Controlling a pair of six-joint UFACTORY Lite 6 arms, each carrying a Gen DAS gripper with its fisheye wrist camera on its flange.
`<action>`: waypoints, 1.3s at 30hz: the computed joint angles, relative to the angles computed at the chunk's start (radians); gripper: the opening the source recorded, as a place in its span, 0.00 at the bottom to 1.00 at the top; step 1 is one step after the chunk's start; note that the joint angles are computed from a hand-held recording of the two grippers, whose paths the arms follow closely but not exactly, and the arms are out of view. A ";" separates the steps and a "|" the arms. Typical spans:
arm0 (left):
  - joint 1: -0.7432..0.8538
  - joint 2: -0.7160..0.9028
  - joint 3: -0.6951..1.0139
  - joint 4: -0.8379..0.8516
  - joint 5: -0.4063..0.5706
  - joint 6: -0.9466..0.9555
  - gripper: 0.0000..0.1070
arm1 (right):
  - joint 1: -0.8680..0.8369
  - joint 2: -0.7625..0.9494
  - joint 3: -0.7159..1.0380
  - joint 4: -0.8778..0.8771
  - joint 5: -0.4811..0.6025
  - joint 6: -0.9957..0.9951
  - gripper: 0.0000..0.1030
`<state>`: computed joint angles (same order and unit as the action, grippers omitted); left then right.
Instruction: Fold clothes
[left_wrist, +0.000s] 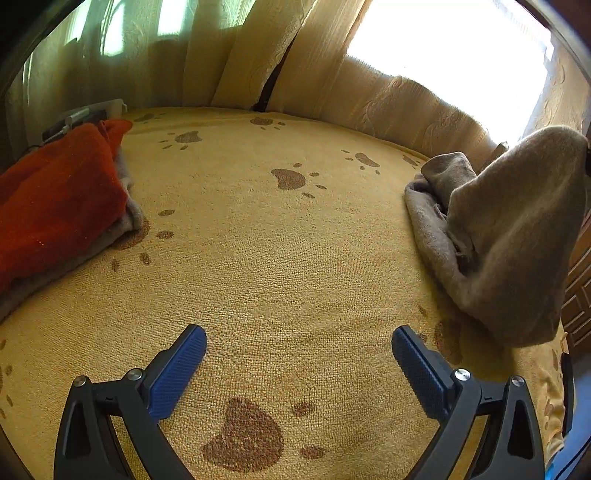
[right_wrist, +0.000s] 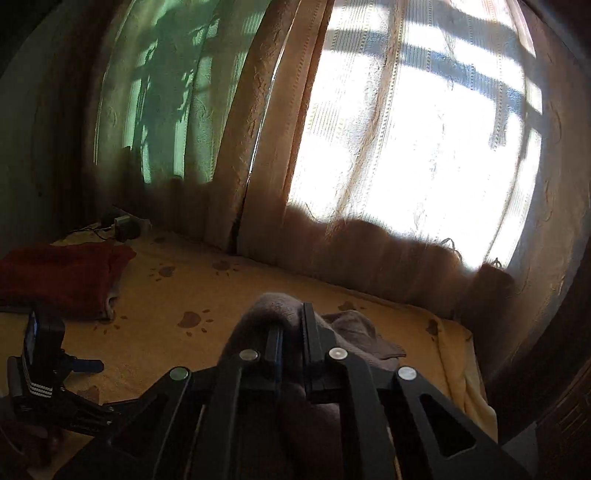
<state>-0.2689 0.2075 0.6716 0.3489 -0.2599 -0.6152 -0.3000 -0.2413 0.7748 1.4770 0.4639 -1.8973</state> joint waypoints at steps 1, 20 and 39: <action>0.011 0.001 -0.002 0.013 -0.002 -0.015 0.96 | 0.018 0.024 0.002 -0.052 0.021 0.043 0.19; -0.023 0.000 -0.012 -0.232 0.008 0.202 0.96 | -0.550 0.059 -0.253 -0.392 0.579 -0.005 0.88; -0.008 -0.022 -0.047 -0.346 -0.014 0.270 0.96 | -0.210 0.863 0.630 -0.243 0.652 0.622 1.00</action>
